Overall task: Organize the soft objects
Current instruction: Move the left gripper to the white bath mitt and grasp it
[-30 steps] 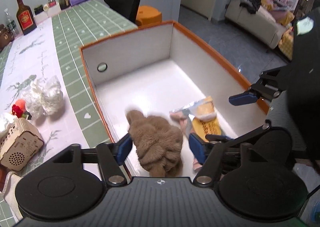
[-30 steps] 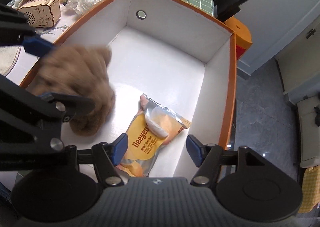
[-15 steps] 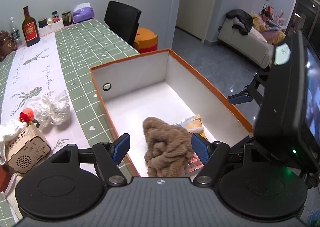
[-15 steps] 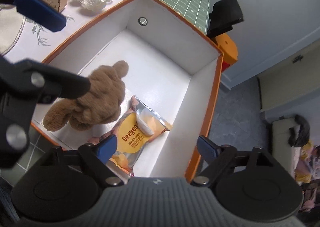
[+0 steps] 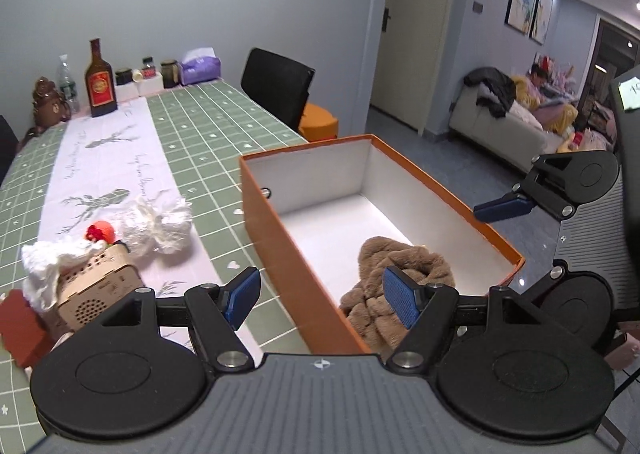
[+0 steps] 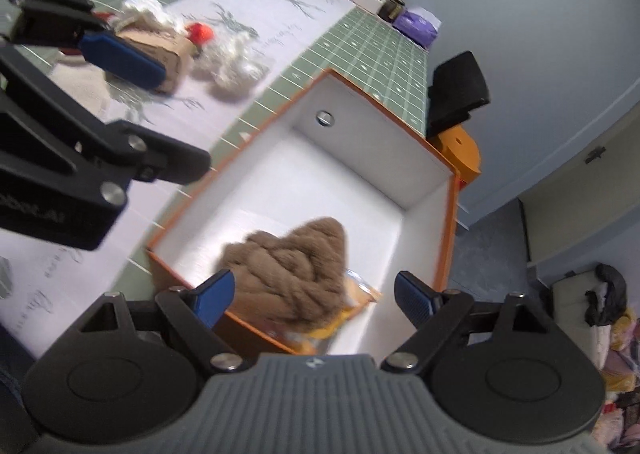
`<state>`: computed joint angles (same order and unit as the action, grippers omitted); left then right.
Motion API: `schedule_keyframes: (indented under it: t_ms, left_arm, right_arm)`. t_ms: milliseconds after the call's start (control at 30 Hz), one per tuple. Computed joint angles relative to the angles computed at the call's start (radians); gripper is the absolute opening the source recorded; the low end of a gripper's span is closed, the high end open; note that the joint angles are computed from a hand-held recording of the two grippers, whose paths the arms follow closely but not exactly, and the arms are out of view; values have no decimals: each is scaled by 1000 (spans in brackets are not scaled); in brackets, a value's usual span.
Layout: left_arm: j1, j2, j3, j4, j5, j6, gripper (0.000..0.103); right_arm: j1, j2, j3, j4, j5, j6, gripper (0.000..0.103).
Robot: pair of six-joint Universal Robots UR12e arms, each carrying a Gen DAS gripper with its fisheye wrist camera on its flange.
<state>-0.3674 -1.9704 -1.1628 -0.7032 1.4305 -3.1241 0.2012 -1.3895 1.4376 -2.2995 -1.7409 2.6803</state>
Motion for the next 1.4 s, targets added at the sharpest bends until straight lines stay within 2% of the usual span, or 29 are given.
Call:
schedule_keyframes:
  t_ms: [233, 400, 500, 700, 833, 900, 967, 1067, 1200, 1300, 1400]
  left_arm:
    - [25, 62, -138, 160, 36, -57, 82]
    - [49, 101, -232, 275, 66, -116, 82]
    - [66, 121, -284, 322, 72, -178, 82]
    - [107, 155, -385, 404, 97, -330, 82]
    - [130, 172, -435, 417, 135, -423, 82]
    - [136, 176, -455, 423, 167, -450, 89]
    - [141, 181, -468, 411, 193, -476, 89]
    - [148, 185, -473, 352, 208, -484, 90]
    - [156, 183, -471, 310, 222, -496, 90]
    - [163, 180, -465, 294, 227, -522, 90]
    - [171, 168, -448, 277, 212, -532, 90]
  right_arm:
    - [24, -9, 42, -94, 134, 71, 86]
    - [33, -3, 88, -225, 258, 158, 86]
    - [49, 9, 117, -328, 298, 214, 87]
    - [96, 43, 151, -453, 285, 314, 88]
    - [128, 69, 167, -528, 234, 357, 87]
    - [139, 81, 170, -553, 206, 375, 81]
    - [144, 93, 165, -556, 212, 385, 76]
    - [149, 115, 140, -499, 219, 383, 66]
    - [152, 141, 108, -449, 218, 383, 63]
    - [148, 162, 79, -414, 238, 391, 57]
    - [145, 183, 52, -395, 254, 400, 54]
